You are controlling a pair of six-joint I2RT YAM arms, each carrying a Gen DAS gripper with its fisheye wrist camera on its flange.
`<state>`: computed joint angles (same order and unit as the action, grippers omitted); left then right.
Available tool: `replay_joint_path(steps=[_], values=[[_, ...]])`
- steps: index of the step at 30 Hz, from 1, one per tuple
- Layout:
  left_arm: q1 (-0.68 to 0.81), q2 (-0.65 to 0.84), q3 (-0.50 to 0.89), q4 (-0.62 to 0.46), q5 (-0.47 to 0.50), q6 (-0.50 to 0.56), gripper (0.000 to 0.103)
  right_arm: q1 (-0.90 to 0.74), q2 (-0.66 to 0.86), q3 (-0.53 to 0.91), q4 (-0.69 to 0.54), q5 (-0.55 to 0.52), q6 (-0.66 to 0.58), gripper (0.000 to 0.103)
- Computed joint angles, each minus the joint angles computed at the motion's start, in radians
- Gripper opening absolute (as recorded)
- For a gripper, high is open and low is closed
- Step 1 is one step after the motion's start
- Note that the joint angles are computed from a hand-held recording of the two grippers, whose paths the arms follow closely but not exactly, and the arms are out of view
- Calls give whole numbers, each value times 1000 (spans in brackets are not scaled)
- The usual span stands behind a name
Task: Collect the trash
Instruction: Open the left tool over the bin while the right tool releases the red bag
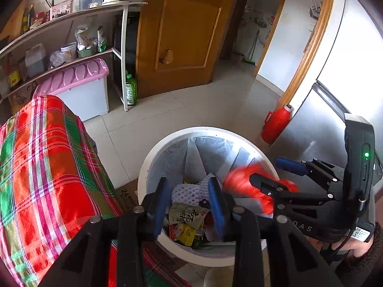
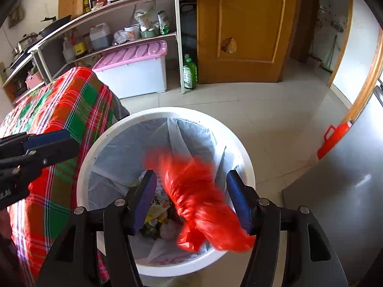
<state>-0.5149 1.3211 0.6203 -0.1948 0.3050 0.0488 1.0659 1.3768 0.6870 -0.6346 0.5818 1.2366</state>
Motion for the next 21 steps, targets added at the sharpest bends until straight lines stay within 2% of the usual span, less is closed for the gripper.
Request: replay_joint_path(steps=[4, 10, 13, 16, 18, 21], values=[[16, -28, -8, -7, 12, 3, 35, 6, -9, 7, -11, 7, 22, 63], [25, -107, -31, -39, 13, 10, 37, 77, 3, 72, -120, 70, 118, 63], [25, -171, -55, -55, -2, 14, 44, 137, 22, 110, -198, 107, 218, 63], [34, -239, -77, -88, -5, 11, 44, 205, 64, 163, -299, 128, 353, 63], [11, -306, -105, -101, -49, 15, 44, 261, 105, 207, -382, 143, 457, 63], [11, -366, -121, -156, -32, 26, 46, 325, 146, 252, -458, 146, 576, 63]])
